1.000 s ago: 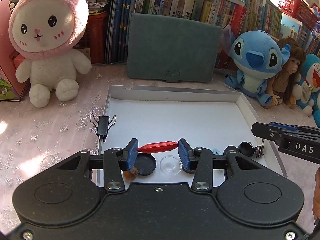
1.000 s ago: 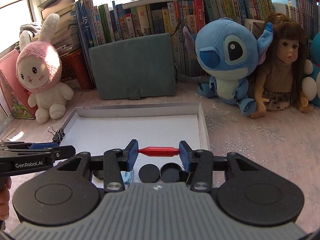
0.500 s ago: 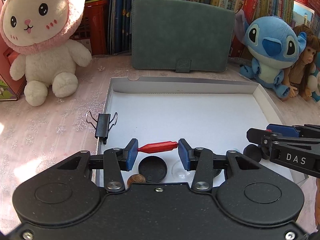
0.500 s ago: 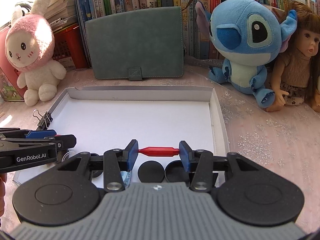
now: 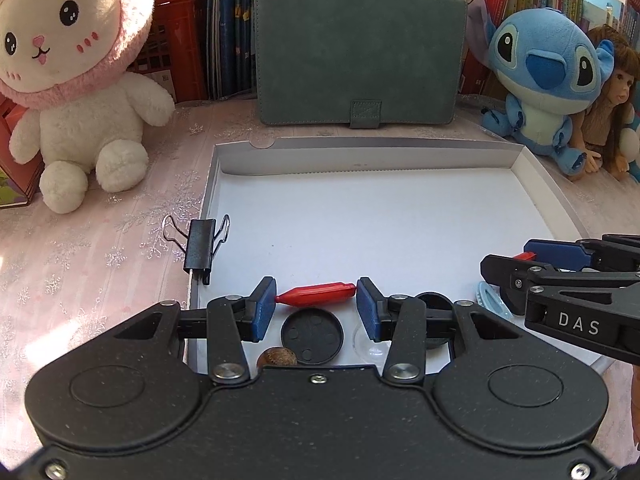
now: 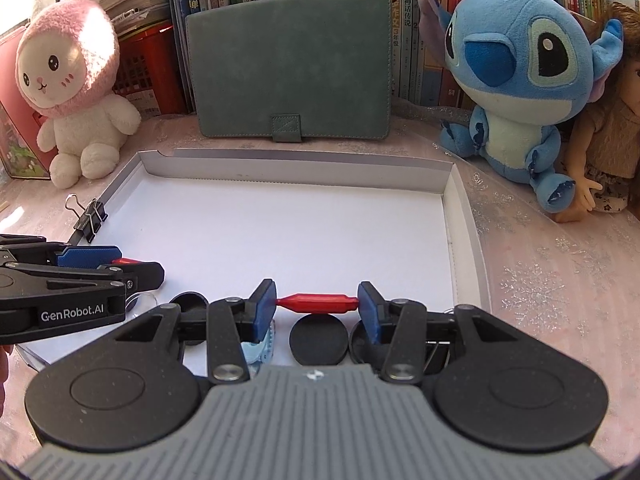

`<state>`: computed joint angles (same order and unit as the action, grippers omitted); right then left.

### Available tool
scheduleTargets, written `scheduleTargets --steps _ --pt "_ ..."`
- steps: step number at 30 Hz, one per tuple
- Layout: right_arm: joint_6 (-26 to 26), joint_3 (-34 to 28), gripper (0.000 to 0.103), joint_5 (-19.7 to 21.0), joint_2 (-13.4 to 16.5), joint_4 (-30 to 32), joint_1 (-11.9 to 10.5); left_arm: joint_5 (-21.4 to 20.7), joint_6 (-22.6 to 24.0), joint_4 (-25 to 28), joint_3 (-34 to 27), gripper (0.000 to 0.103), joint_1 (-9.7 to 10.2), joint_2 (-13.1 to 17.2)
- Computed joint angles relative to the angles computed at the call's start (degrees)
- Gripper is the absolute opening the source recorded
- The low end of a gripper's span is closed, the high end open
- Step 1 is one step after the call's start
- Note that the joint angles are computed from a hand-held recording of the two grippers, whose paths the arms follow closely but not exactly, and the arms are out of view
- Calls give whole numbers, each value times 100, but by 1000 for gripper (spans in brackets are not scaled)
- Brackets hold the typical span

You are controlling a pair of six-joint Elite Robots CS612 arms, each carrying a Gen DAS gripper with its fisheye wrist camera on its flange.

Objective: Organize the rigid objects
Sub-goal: 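Carry the red piece with left tool while right tool carries its red piece into the tray, then open left gripper over the tray while right gripper releases its red piece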

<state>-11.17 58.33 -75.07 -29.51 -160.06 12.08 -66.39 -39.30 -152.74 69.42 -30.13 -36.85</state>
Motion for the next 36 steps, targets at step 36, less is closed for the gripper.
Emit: scheduleTargets --steps 36 --pt "-81 804 81 169 -311 -1317 -74 604 -1 -965 739 74 -225 -361"
